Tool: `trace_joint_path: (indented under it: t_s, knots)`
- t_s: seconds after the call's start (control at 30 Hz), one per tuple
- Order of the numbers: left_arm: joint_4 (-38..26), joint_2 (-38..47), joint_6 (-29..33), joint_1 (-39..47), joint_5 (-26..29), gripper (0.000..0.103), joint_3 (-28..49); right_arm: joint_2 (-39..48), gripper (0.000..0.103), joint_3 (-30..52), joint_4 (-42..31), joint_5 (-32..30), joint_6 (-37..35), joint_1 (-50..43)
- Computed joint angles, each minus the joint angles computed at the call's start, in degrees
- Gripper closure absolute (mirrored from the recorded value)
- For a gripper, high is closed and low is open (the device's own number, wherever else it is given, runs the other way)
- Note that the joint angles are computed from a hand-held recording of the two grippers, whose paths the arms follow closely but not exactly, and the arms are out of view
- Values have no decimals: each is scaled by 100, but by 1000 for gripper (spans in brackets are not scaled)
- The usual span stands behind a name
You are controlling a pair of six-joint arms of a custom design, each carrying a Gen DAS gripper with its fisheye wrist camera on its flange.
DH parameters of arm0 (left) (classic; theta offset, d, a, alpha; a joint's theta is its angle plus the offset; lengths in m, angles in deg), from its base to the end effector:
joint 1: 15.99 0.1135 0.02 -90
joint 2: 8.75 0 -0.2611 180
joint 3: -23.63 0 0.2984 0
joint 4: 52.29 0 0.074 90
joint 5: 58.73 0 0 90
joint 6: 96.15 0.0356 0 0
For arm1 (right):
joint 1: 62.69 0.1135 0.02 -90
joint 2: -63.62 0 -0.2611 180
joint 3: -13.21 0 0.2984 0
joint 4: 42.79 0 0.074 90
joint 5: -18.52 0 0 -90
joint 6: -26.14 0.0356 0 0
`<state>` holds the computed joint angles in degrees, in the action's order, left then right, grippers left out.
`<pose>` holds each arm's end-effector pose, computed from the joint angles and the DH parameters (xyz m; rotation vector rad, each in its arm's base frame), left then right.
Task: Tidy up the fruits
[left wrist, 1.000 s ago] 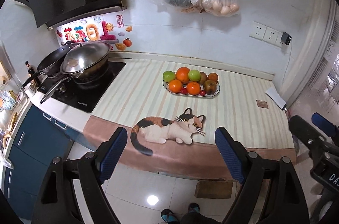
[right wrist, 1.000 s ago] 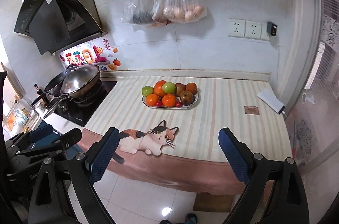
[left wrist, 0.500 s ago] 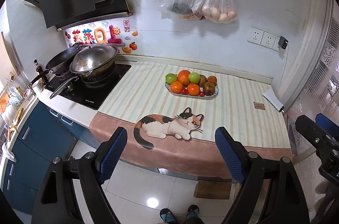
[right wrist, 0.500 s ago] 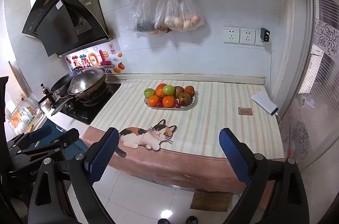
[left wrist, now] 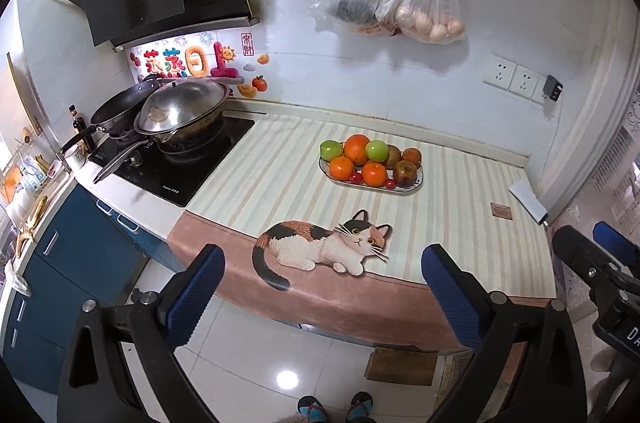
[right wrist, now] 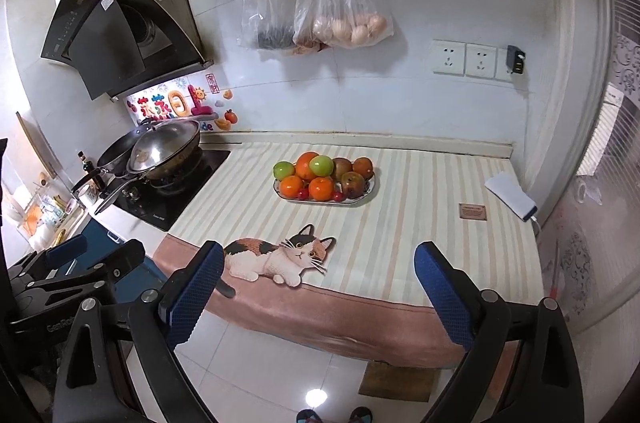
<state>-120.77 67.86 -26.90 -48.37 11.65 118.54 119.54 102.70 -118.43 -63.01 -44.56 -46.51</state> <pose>0.2696 -0.1568 0.3786 0.0927 2.3779 -0.0174 0.1968 0.0516 0.4216 0.1382 2.2956 0.1492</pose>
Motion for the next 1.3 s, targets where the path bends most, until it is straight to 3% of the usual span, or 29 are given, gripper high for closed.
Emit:
trace_joint_path:
  t_s: [0.57,1.3]
  knots:
    - [141,1375,154,446,123,2,893,1585,5,273,965,-464,-534,-601]
    - [284,1644,272,575,248,2,1062,1993,5,272,1193,-564,-558,-693]
